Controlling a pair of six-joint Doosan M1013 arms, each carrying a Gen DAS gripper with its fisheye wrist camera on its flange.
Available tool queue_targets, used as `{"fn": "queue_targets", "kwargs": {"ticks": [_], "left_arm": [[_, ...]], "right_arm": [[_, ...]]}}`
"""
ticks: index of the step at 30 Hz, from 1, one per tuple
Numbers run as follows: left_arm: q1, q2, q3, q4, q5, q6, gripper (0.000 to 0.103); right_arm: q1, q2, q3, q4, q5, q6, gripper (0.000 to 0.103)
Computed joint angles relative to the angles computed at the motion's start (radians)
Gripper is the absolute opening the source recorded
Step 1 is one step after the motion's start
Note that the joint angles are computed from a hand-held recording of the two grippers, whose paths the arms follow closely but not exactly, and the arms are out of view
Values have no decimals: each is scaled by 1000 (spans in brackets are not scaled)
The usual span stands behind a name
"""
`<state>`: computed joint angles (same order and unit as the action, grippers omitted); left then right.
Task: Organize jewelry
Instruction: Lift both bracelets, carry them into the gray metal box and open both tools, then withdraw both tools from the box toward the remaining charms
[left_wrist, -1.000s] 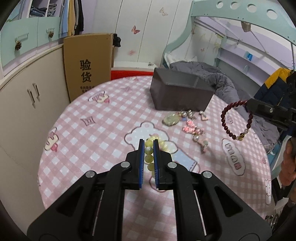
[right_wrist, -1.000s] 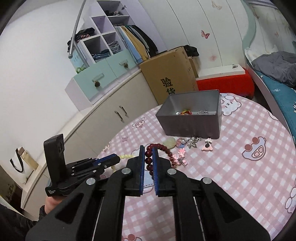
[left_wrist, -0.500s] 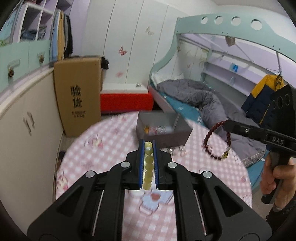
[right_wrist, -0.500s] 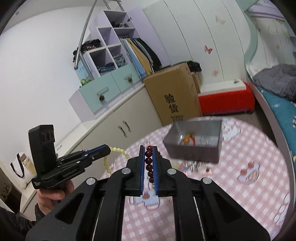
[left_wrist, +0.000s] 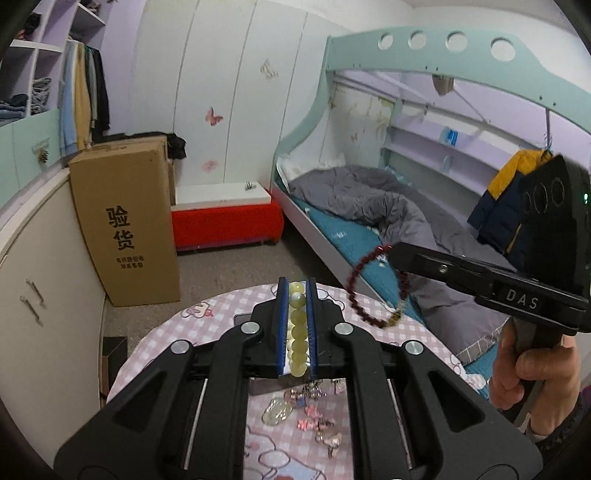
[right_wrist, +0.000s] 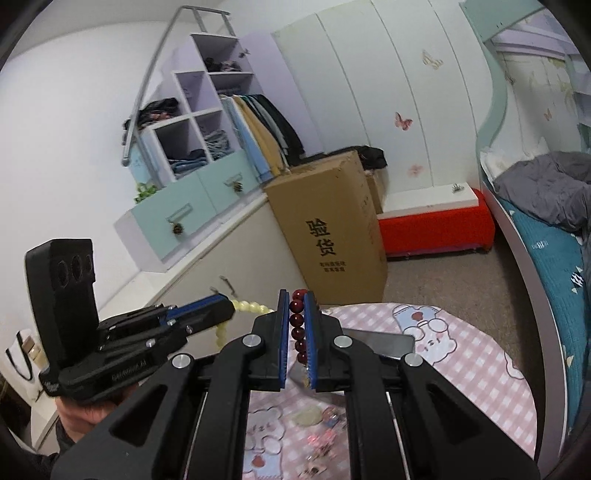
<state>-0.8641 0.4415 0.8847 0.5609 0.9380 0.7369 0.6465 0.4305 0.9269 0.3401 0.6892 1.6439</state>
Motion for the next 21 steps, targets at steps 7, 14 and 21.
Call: {"fn": "queue_targets", "kwargs": {"ticks": [7, 14, 21], "left_arm": [[38, 87, -111, -97, 80, 59, 10], [15, 81, -70, 89, 134, -71, 97], [-27, 19, 34, 250, 182, -211, 97]], "right_arm": [[-11, 84, -92, -111, 109, 144, 10], [4, 40, 2, -334, 43, 385, 96], [32, -14, 67, -517, 53, 536, 96]]}}
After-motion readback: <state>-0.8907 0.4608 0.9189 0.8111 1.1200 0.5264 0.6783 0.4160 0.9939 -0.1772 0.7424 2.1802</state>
